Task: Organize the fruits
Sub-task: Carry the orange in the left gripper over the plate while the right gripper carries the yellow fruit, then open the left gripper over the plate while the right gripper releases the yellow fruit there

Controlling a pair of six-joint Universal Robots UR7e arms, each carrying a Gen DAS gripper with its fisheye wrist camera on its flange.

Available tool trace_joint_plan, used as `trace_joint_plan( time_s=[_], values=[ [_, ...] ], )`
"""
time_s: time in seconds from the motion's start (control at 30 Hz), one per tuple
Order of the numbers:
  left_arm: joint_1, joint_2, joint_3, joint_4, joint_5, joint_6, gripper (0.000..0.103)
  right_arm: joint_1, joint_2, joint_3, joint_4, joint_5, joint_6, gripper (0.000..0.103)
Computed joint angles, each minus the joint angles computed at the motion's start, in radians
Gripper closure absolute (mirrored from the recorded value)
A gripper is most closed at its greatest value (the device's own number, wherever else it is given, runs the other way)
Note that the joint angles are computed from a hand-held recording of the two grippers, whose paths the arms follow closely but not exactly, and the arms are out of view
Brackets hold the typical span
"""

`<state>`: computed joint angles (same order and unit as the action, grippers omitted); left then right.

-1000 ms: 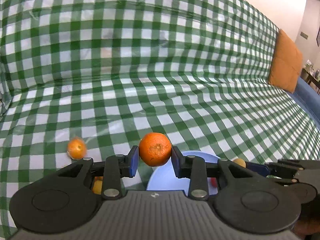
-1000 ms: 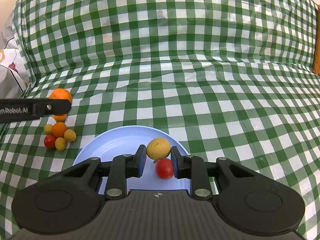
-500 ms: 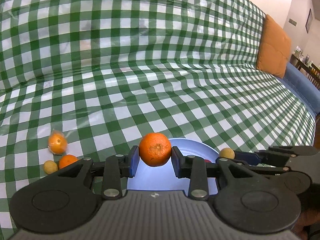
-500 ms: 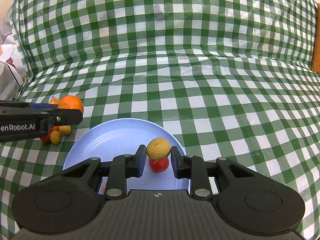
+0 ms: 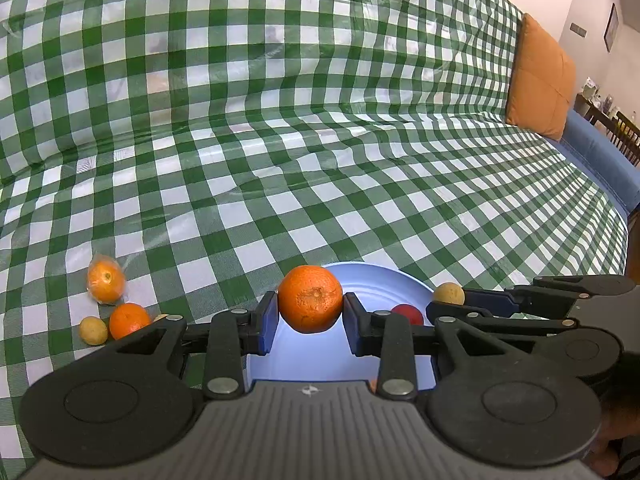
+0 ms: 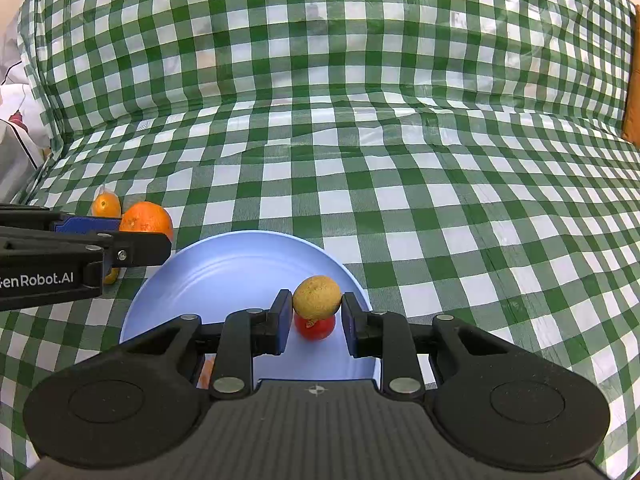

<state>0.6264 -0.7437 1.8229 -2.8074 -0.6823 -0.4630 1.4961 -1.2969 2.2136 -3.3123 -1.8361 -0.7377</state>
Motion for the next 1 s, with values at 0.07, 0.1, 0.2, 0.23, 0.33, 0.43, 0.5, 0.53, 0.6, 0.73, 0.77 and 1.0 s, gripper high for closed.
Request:
trace_joint_plan(
  time_s=[0.07,0.1,0.2,0.23,0.33,0.43,0.5,0.53,0.6,0.73,0.77,1.0],
  values=[
    [0.001,0.0,-0.001,0.003,-0.004,0.001,0.065,0.001,0.002,-0.001,-0.001,-0.002,0.001,0.075],
    [0.001,0.001,-0.002,0.004,-0.005,0.001,0.065,0.0,0.005,-0.002,-0.002,-0.002,0.001,0.075],
    [0.001,0.003,-0.004,0.005,-0.008,0.004,0.065,-0.001,0.006,-0.002,-0.003,0.0,0.001,0.075],
    [0.001,0.003,-0.005,0.006,-0.01,0.004,0.065,0.0,0.007,-0.002,-0.003,-0.001,0.001,0.075],
    [0.001,0.004,-0.006,0.008,-0.01,0.004,0.065,-0.001,0.006,-0.002,-0.001,0.0,0.0,0.075],
    [0.002,0.005,-0.008,0.009,-0.012,0.005,0.065,-0.004,0.008,-0.003,-0.001,0.002,-0.001,0.075],
    [0.002,0.005,-0.008,0.008,-0.014,0.007,0.065,-0.014,-0.011,0.01,0.005,0.011,-0.008,0.075],
    [0.001,0.006,-0.008,0.009,-0.014,0.005,0.065,-0.014,-0.01,0.007,0.007,0.012,-0.008,0.075],
    [0.002,0.007,-0.009,0.009,-0.014,0.006,0.065,-0.014,-0.009,0.005,0.009,0.011,-0.009,0.075],
    [0.001,0.007,-0.009,0.007,-0.01,0.003,0.065,-0.017,-0.008,0.005,0.01,0.012,-0.009,0.075],
    [0.001,0.007,-0.009,0.006,-0.01,0.003,0.065,-0.017,-0.008,0.004,0.01,0.011,-0.008,0.075],
    [0.001,0.01,-0.012,0.008,-0.018,0.013,0.065,-0.015,-0.005,0.001,0.016,0.008,-0.003,0.075]
  ],
)
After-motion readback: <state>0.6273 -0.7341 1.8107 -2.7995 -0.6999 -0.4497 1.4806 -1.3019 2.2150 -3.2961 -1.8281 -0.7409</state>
